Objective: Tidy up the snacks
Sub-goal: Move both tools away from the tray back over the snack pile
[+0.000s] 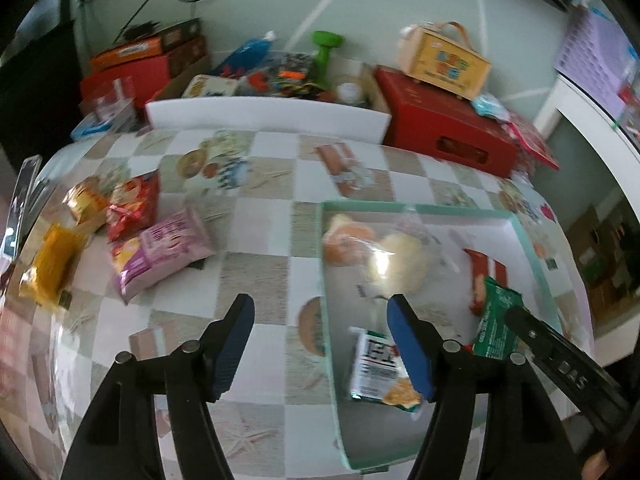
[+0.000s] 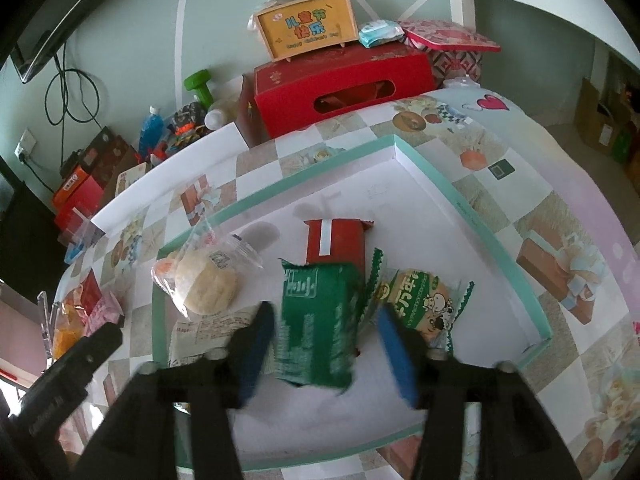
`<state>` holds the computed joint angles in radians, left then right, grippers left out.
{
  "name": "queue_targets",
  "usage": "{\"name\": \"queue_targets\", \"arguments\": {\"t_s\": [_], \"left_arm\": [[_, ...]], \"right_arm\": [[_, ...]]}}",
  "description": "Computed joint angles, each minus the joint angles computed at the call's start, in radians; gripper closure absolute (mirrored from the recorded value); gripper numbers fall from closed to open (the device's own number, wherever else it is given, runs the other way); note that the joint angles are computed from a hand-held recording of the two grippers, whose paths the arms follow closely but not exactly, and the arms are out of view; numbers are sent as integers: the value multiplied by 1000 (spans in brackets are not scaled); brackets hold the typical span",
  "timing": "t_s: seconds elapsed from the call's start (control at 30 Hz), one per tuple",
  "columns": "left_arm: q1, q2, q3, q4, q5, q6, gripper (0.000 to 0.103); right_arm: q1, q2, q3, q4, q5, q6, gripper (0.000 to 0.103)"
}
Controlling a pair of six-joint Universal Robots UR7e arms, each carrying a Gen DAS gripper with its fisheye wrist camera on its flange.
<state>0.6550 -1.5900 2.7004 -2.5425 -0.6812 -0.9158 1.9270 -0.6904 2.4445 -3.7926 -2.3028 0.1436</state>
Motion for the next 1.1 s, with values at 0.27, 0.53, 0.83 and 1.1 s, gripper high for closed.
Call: {"name": "queue_targets", "arguments": {"t_s": [0.27, 0.53, 0.83, 1.1], "left_arm": [[19, -53, 6, 48, 30, -66, 12], [27, -78, 3, 116, 61, -118, 0], [32, -103, 4, 135, 58, -129, 0], [44, -177, 11, 173, 68, -139, 0]], "right_arm": [[15, 10, -15, 14, -29, -4, 22], [28, 24, -25, -10, -56, -17, 0], [33, 19, -24, -10, -61, -8, 0], [51, 24, -30, -5, -55, -5, 0]]}}
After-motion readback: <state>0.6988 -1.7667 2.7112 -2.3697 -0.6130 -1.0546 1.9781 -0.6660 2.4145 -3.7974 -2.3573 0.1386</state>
